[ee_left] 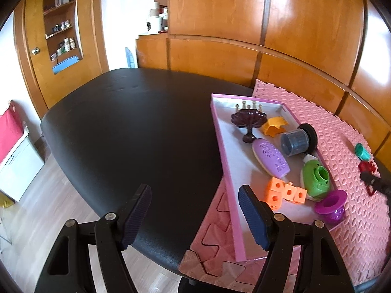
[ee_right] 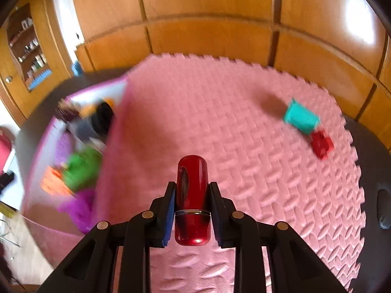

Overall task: Organize rigid objects
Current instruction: 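Carry the red cylinder over to the tray with the right gripper, then lower the red cylinder into the tray and open the right gripper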

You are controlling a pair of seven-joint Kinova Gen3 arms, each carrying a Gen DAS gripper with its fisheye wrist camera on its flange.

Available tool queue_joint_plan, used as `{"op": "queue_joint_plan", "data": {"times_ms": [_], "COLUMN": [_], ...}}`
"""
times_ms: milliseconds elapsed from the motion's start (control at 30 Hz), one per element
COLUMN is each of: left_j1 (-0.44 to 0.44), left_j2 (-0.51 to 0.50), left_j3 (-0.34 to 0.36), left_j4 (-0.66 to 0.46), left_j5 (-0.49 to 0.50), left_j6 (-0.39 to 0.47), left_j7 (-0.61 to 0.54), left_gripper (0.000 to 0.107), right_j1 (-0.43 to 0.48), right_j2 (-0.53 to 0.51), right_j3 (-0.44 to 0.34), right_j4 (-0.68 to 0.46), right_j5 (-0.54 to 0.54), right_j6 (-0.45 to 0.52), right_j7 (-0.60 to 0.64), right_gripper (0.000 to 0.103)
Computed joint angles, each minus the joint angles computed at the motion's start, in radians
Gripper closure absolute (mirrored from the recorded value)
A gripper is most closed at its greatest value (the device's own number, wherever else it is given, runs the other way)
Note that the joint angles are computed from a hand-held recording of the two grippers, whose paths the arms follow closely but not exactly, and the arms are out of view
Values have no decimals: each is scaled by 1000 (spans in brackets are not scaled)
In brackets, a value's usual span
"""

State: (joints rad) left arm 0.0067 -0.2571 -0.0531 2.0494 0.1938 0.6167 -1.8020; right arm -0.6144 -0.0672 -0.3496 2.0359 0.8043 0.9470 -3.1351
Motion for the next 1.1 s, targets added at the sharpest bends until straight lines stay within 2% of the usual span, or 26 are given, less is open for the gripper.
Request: {"op": "queue_joint_plan", "data": {"times_ms": [100,233,400,533,767,1000,1100], "left_j1": [-5,-12,-23,-36,-55,-74,-81], "left_j2": [1,0,0,4,14,22,22], "left_j3": [-5,-17,-41,-58,-85,-94,-90], "left_j4": [0,2,6,10,20,24,25], "left_j5": [0,4,14,29,66,97,100], "left_j6": [-4,-8,-5,3,10,20,21], "left_j7": [4,1,-15,-33,-75,-111,-113], "left_gripper": [33,33,33,33,33,33,33], "right_j1": [-18,-46,-94,-93,-111,-175,-174], "right_j2": [11,71,210,309,417,477,494], "right_j3": [-13,-2,43,70,133,225,246], "right_j4": [-56,-147,-286,-390,-498,-557,-555], "right_j5": [30,21,-60,-187,-329,-381,-417], "right_j6": [-23,-107,-200,-235,-217,-182,-193], "right_j7": [37,140,296,415,498,533,545], "right_gripper": [78,78,78,78,78,78,78]}}
